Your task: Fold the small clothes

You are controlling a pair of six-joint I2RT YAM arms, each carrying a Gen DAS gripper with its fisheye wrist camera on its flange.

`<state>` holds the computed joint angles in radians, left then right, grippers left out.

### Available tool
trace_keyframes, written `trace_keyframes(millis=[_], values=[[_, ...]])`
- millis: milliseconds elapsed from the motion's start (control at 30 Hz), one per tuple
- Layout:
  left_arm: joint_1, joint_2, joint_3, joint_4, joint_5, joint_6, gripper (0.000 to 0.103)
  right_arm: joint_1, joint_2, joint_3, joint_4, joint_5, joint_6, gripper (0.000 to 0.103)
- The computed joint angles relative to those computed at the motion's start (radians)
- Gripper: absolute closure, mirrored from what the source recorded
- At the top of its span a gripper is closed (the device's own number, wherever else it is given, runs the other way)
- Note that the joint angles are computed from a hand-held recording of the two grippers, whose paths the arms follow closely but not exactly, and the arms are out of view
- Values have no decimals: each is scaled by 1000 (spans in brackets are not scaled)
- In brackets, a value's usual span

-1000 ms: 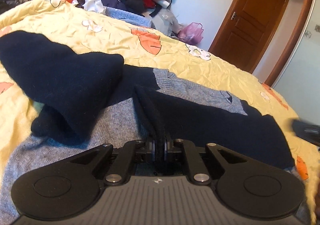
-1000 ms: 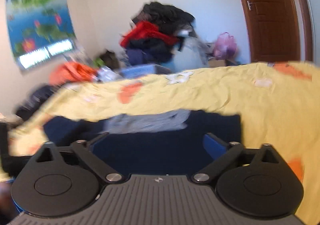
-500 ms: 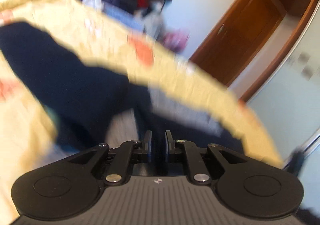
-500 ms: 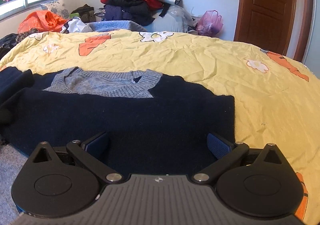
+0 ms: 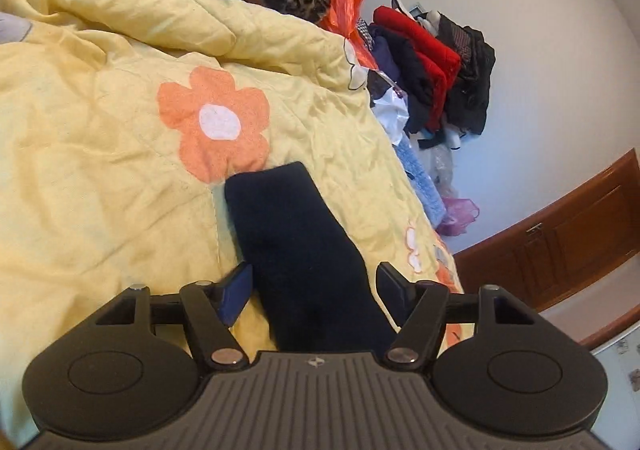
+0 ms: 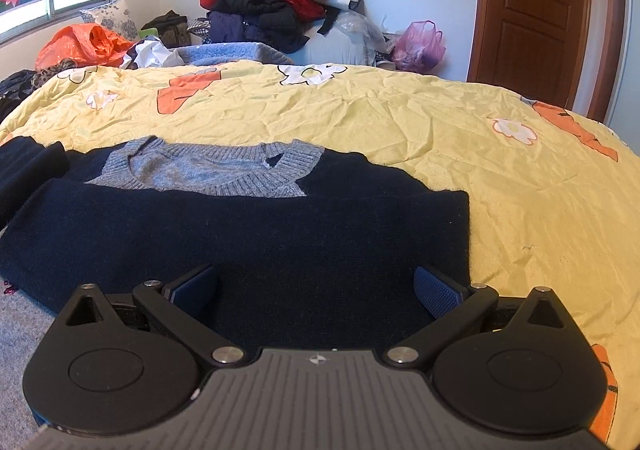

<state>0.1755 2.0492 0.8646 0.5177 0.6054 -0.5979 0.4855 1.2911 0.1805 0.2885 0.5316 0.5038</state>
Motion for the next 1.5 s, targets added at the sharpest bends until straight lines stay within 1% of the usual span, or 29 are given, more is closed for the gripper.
trace_keyframes(millis=[67,200,233,267,333,367,400,467,500,567,667,733,800,867,900,967,1033,1167,1233,1267,1300,1333,1367,1400,1433,1500], values=[[-20,15,9,20,-61,16,50,-4,-4,-2,1,-4,-2,0],[-21,18,14,38,-87,52,52,-10,-3,-5,10,-10,-3,0],[-28,12,14,27,-108,70,60,-13,-3,-6,14,-13,-4,0],[-38,6,18,3,-143,96,76,-14,-2,-6,17,-15,-5,0],[-53,-1,22,-29,-204,150,91,-14,-4,-7,15,-14,-5,0],[-56,-9,8,-13,-214,159,95,-15,-6,-8,17,-16,-5,0],[-64,-27,-13,1,-235,169,96,-16,-7,-10,19,-17,-5,0],[-100,-80,-53,19,-312,200,97,-16,-6,-10,21,-17,-5,0],[-129,-120,-84,40,-357,217,97,-17,-7,-11,21,-17,-5,0],[-209,-235,-167,82,-416,262,97,-17,-10,-12,22,-18,-4,0],[-410,-406,-296,147,-461,316,97,-17,-12,-13,23,-19,-3,0],[-593,-453,-352,186,-495,347,97,-18,-14,-15,23,-20,-3,0],[-745,-416,-345,166,-477,324,97,-19,-17,-18,28,-23,-1,0],[-867,-327,-321,168,-514,296,97,-23,-20,-23,36,-28,0,0],[-898,-280,-307,164,-518,271,97,-23,-20,-24,38,-28,1,0],[-926,-218,-301,184,-523,222,97,-17,-16,-21,35,-23,5,0],[-938,-182,-342,287,-547,231,97,-17,-15,-21,37,-22,5,0],[-938,-167,-400,418,-556,256,97,-17,-14,-21,37,-23,5,0],[-971,-177,-396,413,-601,267,97,-14,-17,-17,27,-19,1,0],[-974,-178,-395,414,-608,274,97,-12,-29,-10,8,-20,-2,0],[-984,-183,-398,420,-619,275,97,-14,-58,10,-46,-29,18,0],[-983,-181,-404,437,-616,277,97,-25,-110,25,-93,-63,53,1],[-984,-179,-408,447,-612,276,97,-47,-170,35,-120,-133,93,1],[-982,-179,-408,446,-608,274,97,-82,-215,47,-131,-233,143,1],[-980,-177,-407,450,-606,270,97,-132,-220,65,-122,-361,197,0],[-976,-173,-411,464,-597,270,97,-223,-135,114,-60,-612,303,1]])
